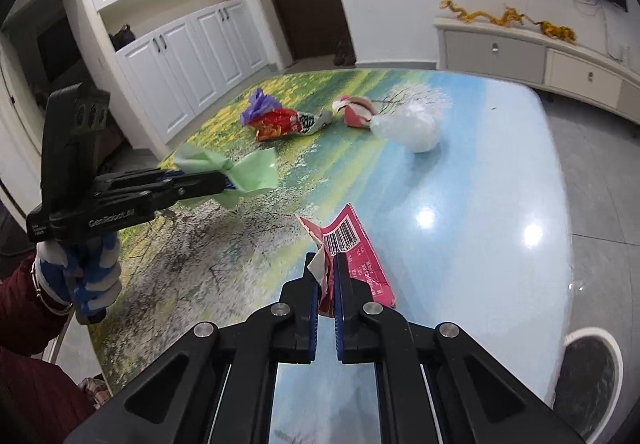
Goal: Collect trash
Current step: 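Grasp the green plastic sheet with the left gripper while the right gripper grasps the pink wrapper, then carry both items over the white bin and open both grippers to drop them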
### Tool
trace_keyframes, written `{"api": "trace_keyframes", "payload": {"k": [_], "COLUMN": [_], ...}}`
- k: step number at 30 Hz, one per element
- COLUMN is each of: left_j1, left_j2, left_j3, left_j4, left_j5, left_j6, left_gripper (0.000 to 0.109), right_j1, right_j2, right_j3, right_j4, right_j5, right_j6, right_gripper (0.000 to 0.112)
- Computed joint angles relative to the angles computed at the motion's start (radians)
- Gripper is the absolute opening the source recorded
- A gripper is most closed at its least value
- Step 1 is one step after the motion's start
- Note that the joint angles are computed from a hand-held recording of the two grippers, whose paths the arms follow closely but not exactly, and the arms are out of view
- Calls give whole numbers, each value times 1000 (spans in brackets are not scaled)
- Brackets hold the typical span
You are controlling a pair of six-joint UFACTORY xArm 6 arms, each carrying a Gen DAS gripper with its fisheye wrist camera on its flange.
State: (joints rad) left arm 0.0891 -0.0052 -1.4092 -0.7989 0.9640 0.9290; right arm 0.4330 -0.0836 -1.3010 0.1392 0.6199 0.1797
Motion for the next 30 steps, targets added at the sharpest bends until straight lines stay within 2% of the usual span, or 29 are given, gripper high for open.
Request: {"api": "trace_keyframes", "payload": {"k": [7,14,17,22,30], "left_j1": [-93,-301,-404,-546,-696], "left_j2": [-94,-68,-33,94,311], "left_j3": [41,-23,-63,-196,-413], "left_j4": [-39,-3,51,166,341], "left_j5": [18,11,-5,38,142], "left_j6": [31,-16,-53,-193,-417], "left_gripper": [14,14,14,14,15], "right_j1": [-32,-161,-251,-382,-565], "right_j2": [-223,-465,-543,-620,-634], "right_j3": [180,357,424,524,642], "right_j4": [-233,-384,-380,-317,-172], "right_j5": [-13,93,128,148,127], "right_j6": [245,408,428,411,314], "right_gripper": [6,6,6,6,7]}}
